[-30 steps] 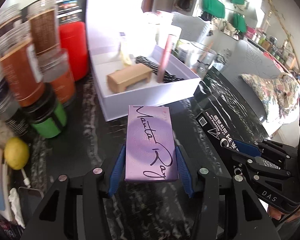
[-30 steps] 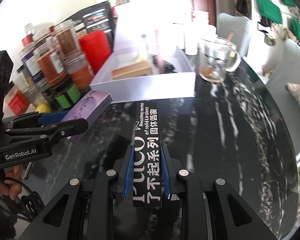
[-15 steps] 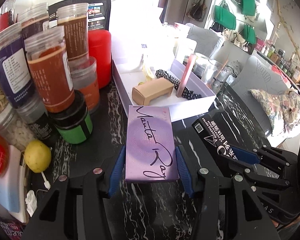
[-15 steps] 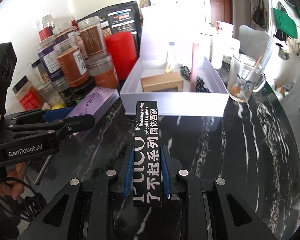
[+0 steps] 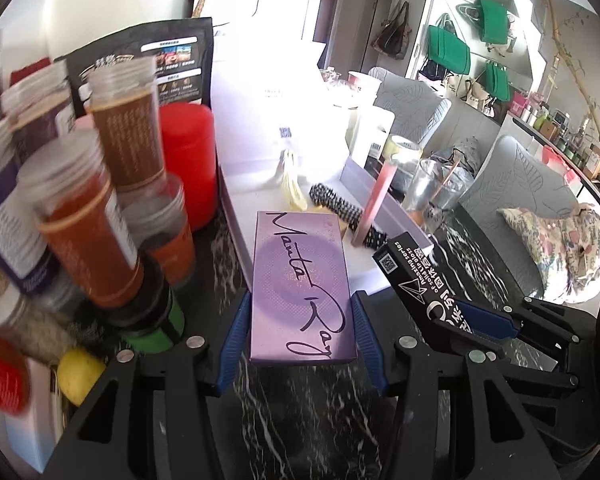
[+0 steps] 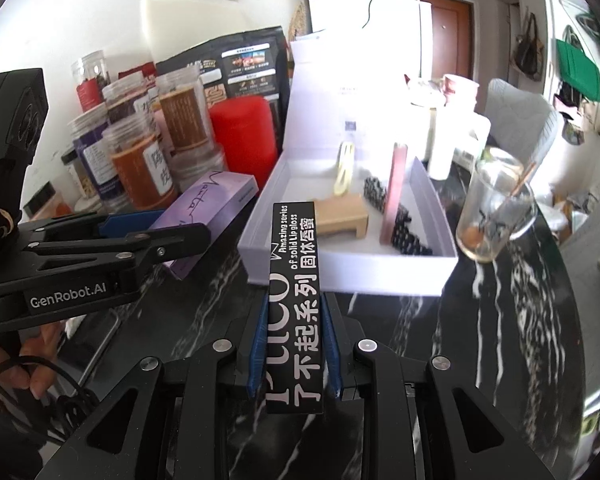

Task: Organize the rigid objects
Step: 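Carry the purple palette and black lip-gloss box over the white box with both tools, then lower into the white box and open the left gripper while the right gripper releases the black box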

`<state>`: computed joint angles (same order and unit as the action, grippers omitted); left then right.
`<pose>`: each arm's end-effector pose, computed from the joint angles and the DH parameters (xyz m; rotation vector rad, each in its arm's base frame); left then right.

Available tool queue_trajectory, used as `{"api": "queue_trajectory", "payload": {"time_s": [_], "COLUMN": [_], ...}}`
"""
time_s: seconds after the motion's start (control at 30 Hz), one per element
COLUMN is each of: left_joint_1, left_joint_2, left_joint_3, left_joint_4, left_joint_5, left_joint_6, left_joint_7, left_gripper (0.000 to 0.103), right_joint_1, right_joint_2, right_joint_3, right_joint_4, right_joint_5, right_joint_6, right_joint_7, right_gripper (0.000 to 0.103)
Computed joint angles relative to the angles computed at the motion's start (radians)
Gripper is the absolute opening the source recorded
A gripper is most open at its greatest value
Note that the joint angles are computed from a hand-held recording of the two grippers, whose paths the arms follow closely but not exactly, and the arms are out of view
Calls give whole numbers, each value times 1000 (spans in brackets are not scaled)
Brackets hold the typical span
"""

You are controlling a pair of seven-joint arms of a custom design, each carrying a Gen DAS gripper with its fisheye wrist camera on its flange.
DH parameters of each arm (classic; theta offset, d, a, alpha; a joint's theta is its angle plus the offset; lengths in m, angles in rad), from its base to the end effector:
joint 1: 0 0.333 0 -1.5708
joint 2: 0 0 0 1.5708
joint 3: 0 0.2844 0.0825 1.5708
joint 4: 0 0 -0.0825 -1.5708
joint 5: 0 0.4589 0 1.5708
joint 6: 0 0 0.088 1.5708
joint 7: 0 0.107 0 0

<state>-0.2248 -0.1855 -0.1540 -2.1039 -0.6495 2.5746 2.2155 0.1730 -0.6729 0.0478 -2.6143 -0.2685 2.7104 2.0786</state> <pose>0.5807 -0.2240 0.5136 -1.2783 2.4044 -1.1046 0.4685 0.1147 0.5000 -1.6626 1.8122 -0.6778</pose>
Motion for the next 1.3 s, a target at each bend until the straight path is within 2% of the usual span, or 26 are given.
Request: {"api": "queue_trajectory", "payload": {"time_s": [0.47,0.8,0.97,1.17,1.3], "left_joint_1": [12,16,22,10,1], "left_joint_2": [158,275,344,415,451], "left_joint_3": [-38,-65,-77,-81,-83], "left_joint_4": [197,344,439,530,578], "left_joint_5": [62,167,186,267,313], "left_joint_6": [12,27,-17,-41,-51], "left_joint_7": [-82,-147,-164,-212,-237], "left_gripper": [50,50,50,50,50], "right_joint_1": [-23,-30,-16,-38,8], "right_joint_2": [146,240,284,341,386], "right_joint_3": [-45,-81,-117,-119,-173], "right_joint_4": [142,236,289,359,418], "right_joint_5": [15,62,130,159,291], "right_joint_6": [69,116,125,122,95], "right_joint_7": [-99,-182,-245,-280,-389], "right_gripper": [25,25,25,25,25]}}
